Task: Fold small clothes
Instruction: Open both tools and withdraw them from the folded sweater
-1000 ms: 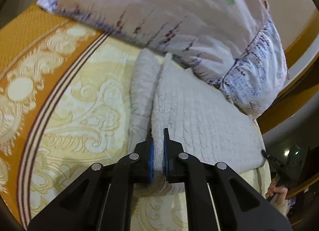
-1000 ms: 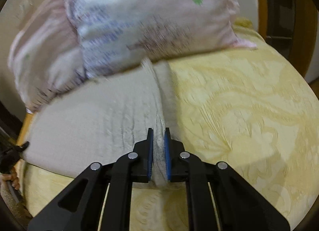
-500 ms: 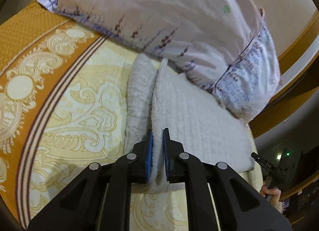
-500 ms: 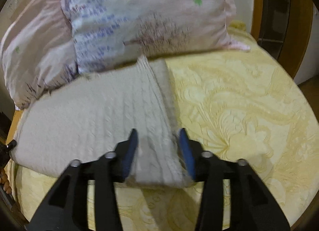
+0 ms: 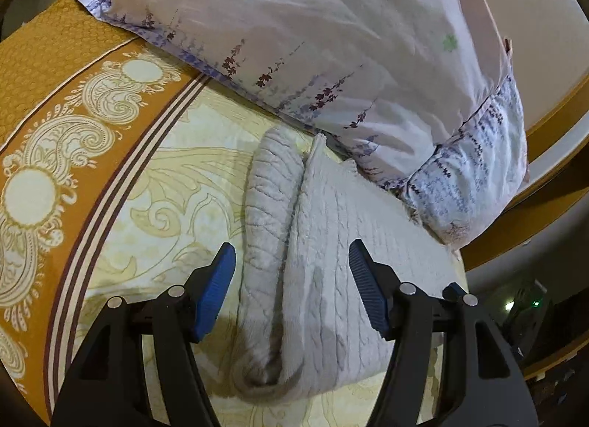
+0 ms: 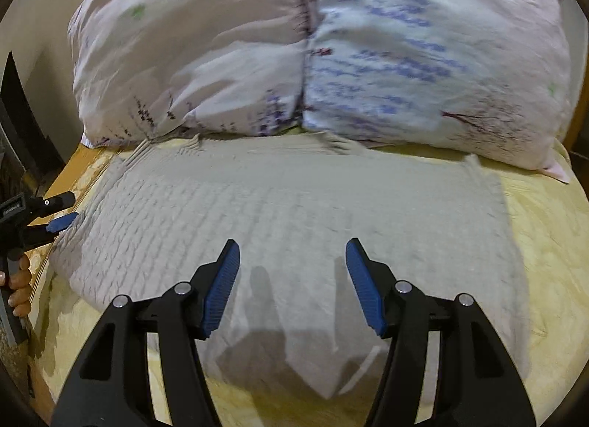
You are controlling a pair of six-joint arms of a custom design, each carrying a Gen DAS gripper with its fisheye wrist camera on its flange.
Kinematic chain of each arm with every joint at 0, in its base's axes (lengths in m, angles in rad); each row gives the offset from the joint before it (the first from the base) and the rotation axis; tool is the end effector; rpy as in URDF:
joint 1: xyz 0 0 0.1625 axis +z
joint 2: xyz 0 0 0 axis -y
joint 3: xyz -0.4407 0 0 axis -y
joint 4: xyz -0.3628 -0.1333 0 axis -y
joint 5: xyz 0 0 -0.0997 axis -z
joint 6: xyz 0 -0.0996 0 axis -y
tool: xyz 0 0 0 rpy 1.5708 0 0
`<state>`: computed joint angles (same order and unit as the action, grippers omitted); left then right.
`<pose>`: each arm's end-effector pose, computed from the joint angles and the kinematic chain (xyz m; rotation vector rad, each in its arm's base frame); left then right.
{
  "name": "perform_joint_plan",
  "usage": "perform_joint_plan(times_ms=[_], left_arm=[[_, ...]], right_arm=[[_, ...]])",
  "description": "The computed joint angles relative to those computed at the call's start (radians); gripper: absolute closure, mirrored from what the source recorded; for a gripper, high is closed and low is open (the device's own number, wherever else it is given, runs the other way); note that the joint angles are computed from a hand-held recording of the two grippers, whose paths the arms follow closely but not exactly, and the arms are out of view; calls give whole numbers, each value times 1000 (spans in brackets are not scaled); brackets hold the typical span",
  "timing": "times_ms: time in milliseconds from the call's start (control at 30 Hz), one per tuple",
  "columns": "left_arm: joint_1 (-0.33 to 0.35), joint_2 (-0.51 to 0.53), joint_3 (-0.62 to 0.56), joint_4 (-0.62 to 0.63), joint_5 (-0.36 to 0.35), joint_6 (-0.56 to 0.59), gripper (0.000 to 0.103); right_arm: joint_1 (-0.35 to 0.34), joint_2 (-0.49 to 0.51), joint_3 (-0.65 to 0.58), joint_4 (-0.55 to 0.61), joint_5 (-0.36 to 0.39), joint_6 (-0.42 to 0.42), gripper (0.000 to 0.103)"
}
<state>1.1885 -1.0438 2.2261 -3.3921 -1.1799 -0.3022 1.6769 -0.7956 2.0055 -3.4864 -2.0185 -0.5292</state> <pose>-0.0254 -0.5222 0.1932 -0.0712 2.8068 -1.0593 0.1501 -0.5579 0.1342 0.5725 -2.4016 0.7682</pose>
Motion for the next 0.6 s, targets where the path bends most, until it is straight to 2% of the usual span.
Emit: perform_joint_plan(times_ms=[167, 300, 400, 600], left_arm=[[-8, 20, -15, 14, 33, 22, 39], [-2, 37, -27, 23, 31, 19, 39], [-10, 56, -33, 6, 58, 31, 39], [-33, 83, -47, 3, 128, 33, 39]], right_arm=[[10, 43, -22, -9, -30, 2, 43], [16, 88, -29, -74, -88, -53, 40], [25, 111, -34, -113, -116, -88, 38], [25, 118, -39, -122, -120, -100, 37]])
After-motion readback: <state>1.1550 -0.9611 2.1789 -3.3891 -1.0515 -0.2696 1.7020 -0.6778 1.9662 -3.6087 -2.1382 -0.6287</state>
